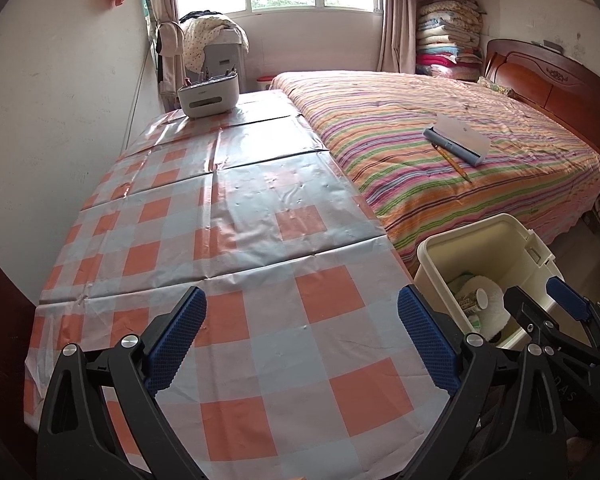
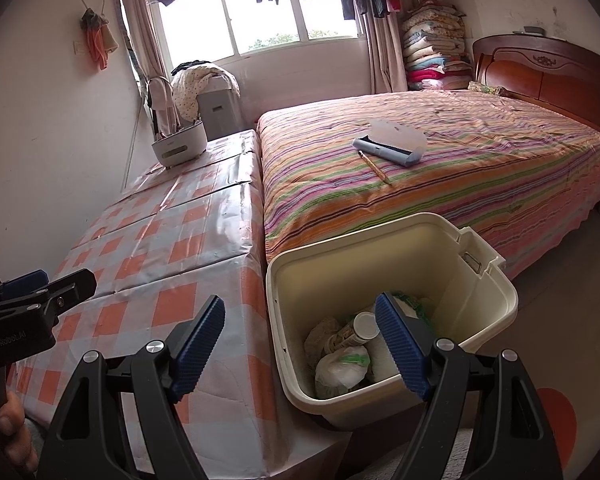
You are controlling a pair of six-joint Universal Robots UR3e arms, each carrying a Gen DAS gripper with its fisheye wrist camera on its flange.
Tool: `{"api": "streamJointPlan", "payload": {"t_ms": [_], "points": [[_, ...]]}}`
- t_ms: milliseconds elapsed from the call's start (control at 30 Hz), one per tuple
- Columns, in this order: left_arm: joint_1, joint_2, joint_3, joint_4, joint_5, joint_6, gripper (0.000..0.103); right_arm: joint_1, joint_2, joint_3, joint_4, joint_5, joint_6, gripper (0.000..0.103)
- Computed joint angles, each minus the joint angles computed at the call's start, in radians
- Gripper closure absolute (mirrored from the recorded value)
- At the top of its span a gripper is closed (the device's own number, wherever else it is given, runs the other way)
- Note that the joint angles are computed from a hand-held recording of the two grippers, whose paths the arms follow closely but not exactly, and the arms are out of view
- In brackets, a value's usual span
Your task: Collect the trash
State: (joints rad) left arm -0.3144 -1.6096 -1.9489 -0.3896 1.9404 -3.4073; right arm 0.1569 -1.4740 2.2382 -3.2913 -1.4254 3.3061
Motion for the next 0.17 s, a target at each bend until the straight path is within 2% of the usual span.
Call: {"api": "streamJointPlan", "payload": {"t_ms": [167], "points": [[0.013,0.008,-0.013,0.008,0.004,-0.012,0.008,-0.004,0.002,-0.004,0.011,0.007,0.004,0.027]]}}
